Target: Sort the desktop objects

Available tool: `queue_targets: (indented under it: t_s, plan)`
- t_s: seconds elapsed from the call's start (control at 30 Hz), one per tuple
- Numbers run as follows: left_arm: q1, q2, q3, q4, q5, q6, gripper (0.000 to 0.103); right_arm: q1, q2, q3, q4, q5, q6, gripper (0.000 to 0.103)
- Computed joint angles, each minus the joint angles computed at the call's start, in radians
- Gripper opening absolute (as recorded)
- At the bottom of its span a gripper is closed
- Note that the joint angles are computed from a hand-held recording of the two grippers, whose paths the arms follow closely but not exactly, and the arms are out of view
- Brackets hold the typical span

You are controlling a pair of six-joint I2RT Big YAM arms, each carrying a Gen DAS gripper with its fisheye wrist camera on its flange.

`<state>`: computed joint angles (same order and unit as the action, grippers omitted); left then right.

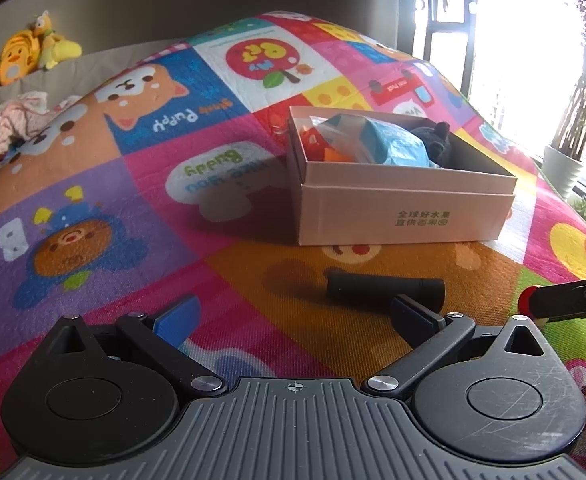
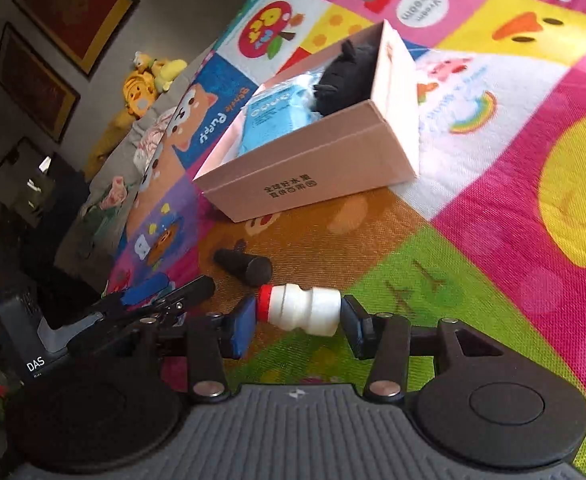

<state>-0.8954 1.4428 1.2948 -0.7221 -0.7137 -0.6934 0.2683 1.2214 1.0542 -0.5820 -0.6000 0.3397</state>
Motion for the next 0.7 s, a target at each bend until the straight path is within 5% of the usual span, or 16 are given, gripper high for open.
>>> queue_targets:
  t_s: [0.2, 0.4, 0.5, 0.53, 0.57, 0.7]
  plan:
    - [0.000, 0.013, 0.016, 0.011, 0.034, 0.091, 0.103, 0.021, -0.064, -0.062, 0.089, 0.213, -0.050, 0.060]
    - [0.010, 0.079, 0.087, 0.048, 0.176, 0.196, 0.103, 0.002, -0.078, -0.104, 0.165, 0.218, -0.022, 0.067]
    - [0.007, 0.129, 0.144, -0.003, 0.134, 0.202, 0.103, 0.011, -0.085, -0.108, 0.171, 0.250, -0.036, 0.076]
    - [0.009, 0.128, 0.142, 0.001, 0.128, 0.198, 0.100, 0.018, -0.086, -0.110, 0.177, 0.267, -0.038, 0.081]
    - [0.011, 0.123, 0.136, 0.006, 0.129, 0.196, 0.083, 0.023, -0.089, -0.112, 0.182, 0.278, -0.041, 0.083]
    - [0.005, 0.081, 0.093, -0.007, 0.126, 0.169, 0.079, 0.032, -0.099, -0.122, 0.200, 0.285, -0.060, 0.085]
